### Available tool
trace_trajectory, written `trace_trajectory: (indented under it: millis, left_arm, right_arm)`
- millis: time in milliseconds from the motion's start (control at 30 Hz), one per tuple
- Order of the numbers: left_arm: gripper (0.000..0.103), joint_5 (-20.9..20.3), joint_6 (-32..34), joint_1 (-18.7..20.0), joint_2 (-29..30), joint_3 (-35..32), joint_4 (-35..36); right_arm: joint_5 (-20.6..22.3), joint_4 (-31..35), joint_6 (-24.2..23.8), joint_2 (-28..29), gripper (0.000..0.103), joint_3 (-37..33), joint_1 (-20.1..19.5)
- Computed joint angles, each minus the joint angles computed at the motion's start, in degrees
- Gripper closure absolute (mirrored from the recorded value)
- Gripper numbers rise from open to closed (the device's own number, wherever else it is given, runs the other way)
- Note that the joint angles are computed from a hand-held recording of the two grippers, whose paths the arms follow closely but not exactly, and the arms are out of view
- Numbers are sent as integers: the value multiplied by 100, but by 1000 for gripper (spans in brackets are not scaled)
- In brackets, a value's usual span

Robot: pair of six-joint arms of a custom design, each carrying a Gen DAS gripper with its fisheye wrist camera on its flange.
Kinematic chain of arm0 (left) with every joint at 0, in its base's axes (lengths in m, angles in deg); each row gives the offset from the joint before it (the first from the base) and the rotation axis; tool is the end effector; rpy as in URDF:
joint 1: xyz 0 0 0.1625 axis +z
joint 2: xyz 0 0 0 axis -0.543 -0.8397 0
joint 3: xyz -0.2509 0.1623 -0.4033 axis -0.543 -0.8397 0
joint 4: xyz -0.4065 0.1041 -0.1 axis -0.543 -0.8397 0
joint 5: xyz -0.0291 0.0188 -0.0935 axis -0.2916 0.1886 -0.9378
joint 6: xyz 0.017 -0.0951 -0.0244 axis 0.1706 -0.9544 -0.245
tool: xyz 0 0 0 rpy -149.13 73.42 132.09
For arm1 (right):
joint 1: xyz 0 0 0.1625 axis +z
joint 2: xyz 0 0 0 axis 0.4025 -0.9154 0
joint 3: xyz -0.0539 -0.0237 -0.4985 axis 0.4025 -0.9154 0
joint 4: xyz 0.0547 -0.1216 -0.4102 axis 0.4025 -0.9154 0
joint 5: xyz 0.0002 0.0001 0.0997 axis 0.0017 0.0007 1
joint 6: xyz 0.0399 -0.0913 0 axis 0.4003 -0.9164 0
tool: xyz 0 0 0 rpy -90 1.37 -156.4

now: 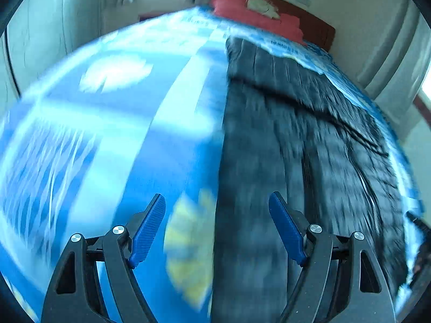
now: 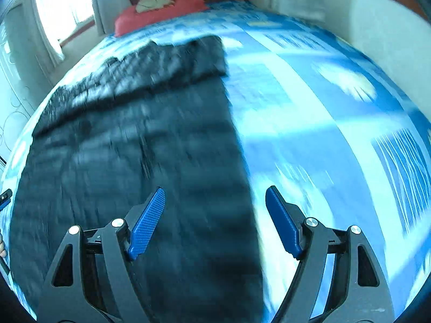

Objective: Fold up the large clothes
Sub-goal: 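Grasp the jacket hem with the right gripper while the left gripper grasps the hem beside it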

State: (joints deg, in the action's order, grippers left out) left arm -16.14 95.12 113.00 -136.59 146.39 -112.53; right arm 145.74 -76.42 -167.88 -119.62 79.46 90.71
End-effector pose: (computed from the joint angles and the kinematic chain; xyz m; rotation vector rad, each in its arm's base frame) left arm 0.0817 -0.5890 0.4759 0.2715 2.5291 -0.7453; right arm 0.2965 -0.5288 0.0508 -0.0664 -2.2325 0.8777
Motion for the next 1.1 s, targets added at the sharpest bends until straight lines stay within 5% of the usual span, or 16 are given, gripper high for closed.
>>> trace_trajectory:
  millis: [167,567,833,1100]
  left_arm:
    - [25,-612,-272,215,-633,484,479]
    - [25,-656,162,71,-1263,1236,359]
    - [27,-938,96,124,-1395,1336,439]
    - [48,-1019,-61,118,-1440,1354,470]
  right_arm:
    - [-280,-83,763,-213,26,860,93]
    - [-546,-621,844,-281,28,1490,374]
    - [-830,-783,857,-357,54,1629,450]
    - [-1106,-988,724,-457,72,1736,403]
